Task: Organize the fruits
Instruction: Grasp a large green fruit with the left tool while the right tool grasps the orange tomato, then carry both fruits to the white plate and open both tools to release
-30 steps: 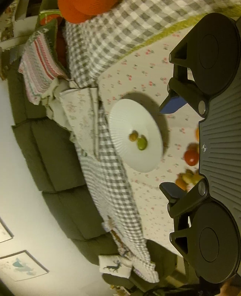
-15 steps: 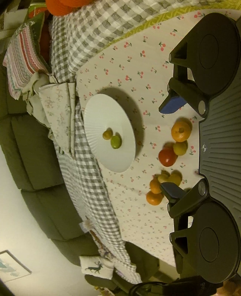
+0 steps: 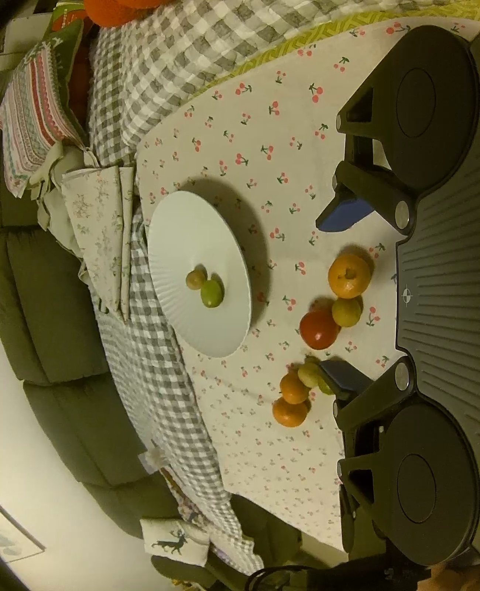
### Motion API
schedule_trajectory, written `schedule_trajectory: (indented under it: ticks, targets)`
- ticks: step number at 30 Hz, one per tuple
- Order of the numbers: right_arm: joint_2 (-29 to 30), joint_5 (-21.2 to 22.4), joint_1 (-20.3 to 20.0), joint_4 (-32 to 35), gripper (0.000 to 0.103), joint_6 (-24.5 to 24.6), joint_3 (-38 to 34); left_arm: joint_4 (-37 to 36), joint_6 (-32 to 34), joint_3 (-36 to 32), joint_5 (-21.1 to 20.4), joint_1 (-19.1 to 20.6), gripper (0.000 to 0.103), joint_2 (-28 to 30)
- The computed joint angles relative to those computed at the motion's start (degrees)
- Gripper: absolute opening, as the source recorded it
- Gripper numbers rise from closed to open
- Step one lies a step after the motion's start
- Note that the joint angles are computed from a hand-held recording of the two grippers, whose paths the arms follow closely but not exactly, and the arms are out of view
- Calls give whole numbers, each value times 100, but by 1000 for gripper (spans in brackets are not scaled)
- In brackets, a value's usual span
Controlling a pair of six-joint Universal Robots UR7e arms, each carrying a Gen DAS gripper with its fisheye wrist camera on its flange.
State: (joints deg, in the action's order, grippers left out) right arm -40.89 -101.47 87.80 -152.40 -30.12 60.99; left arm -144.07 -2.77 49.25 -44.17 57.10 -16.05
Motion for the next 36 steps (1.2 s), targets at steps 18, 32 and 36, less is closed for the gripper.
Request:
schedule_trajectory:
  ticks: [18,32,36]
  targets:
    - [487,-408,-81,633,46,763,-742,-400,-91,108,46,-49,31,-66]
    - [652,-323,-118,823,33,1172,-989,-639,-7,168,94,-71,31,-86]
    - [581,-266,-115,681,33,1131,-887,-699,48,173,111,-76,31,-85]
